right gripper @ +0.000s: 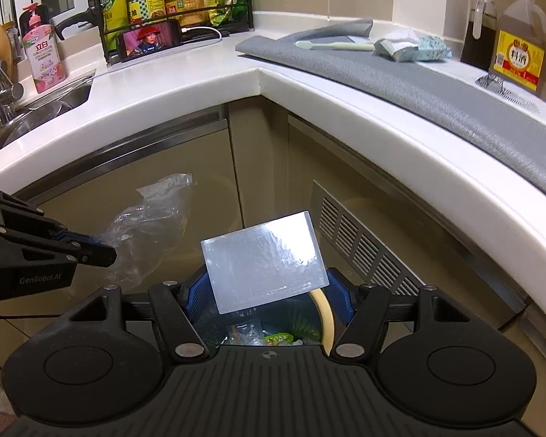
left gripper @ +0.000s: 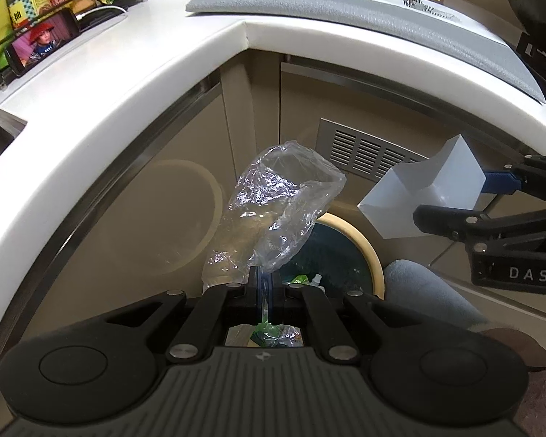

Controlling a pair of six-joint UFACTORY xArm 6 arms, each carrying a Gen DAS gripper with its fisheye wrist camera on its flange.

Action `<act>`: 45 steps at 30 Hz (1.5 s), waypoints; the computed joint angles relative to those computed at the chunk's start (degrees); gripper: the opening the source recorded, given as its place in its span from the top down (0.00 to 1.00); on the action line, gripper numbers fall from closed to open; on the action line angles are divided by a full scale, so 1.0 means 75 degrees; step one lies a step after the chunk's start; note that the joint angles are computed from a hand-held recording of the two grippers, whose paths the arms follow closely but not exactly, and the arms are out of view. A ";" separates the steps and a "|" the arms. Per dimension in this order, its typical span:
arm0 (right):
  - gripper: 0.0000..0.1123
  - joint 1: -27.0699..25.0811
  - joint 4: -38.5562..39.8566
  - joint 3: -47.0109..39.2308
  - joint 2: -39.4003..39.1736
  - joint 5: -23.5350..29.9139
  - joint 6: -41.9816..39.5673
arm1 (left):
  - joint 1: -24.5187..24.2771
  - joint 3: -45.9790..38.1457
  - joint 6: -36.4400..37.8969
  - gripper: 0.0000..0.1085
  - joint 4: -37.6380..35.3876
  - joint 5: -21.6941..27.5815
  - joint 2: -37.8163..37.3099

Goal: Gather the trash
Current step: 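Open the right tool over the bin to drop the box while the left drops the bag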

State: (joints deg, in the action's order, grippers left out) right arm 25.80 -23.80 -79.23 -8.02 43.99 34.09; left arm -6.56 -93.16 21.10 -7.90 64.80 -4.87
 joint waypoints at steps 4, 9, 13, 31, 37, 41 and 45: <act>0.39 -0.0094 0.0326 -0.0117 0.0164 0.0013 -0.0143 | -0.0025 -0.0147 -0.0028 0.98 0.0001 0.0160 0.0188; 0.39 -0.0222 0.0697 -0.0286 0.0442 0.0033 -0.0314 | -0.0031 -0.0506 -0.0104 0.98 -0.0009 0.0508 0.0629; 0.39 -0.0342 0.1053 -0.0519 0.0776 0.0177 -0.0445 | -0.0049 -0.0836 -0.0165 0.98 -0.0032 0.0820 0.1044; 0.39 -0.0833 0.2069 -0.2090 0.2668 0.1009 -0.0668 | -0.0221 -0.1897 -0.0636 0.98 0.0292 0.1564 0.2741; 0.39 -0.0919 0.2424 -0.2886 0.3543 0.1335 -0.0932 | -0.0280 -0.2446 -0.0813 0.98 0.0469 0.2031 0.3412; 0.39 -0.0965 0.2675 -0.3593 0.4210 0.1676 -0.1208 | -0.0271 -0.2606 -0.0864 0.98 0.0548 0.2233 0.3655; 0.39 -0.0928 0.2760 -0.3990 0.4627 0.1870 -0.1348 | -0.0314 -0.2533 -0.0986 0.98 0.0606 0.2341 0.3760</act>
